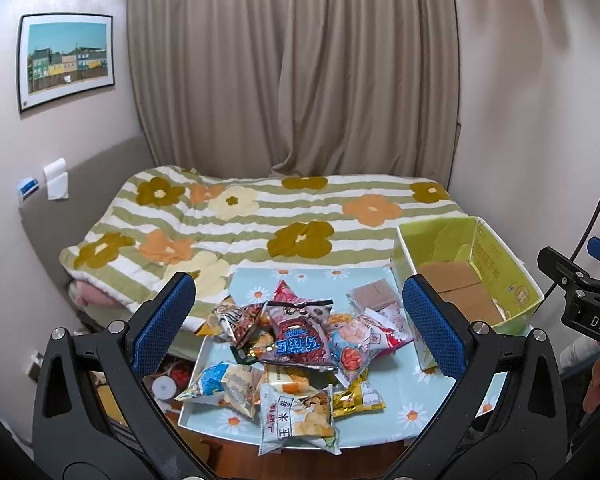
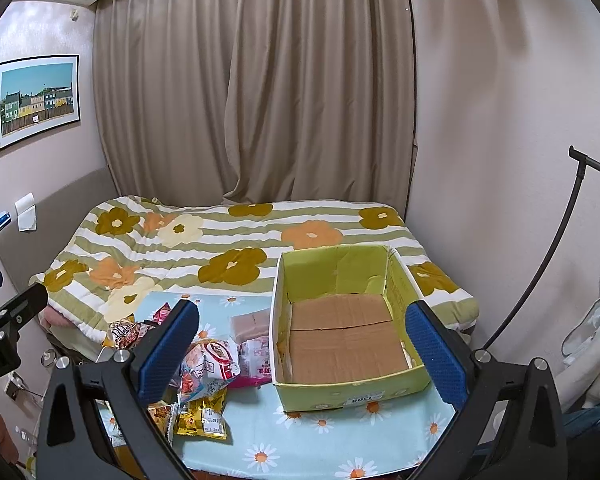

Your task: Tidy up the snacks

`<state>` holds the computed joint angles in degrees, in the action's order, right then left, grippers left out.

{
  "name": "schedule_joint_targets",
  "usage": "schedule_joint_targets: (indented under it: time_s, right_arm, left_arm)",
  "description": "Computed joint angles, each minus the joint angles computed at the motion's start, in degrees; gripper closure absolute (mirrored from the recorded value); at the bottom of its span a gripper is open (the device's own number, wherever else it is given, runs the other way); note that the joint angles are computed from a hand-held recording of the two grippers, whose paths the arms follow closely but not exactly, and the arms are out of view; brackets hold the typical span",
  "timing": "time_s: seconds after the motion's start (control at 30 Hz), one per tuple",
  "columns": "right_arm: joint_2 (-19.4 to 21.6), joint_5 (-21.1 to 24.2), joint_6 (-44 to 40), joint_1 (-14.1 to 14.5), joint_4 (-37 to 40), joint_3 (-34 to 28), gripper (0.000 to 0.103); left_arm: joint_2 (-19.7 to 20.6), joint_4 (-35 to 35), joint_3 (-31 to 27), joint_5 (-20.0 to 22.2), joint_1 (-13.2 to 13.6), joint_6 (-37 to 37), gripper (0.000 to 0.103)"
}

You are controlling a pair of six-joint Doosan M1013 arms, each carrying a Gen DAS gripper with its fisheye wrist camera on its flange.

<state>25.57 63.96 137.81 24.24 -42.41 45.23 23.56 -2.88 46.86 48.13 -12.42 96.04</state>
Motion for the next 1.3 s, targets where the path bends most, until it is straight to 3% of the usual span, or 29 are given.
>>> schedule_joint_targets:
  time_s: [1.3]
  right_arm:
    - [0.1,-0.3,0.4,0.2,0.0,0.5,0.0]
  left_arm:
    - [-0.1,-0.6,0.0,0.3,0.2,0.2,0.0]
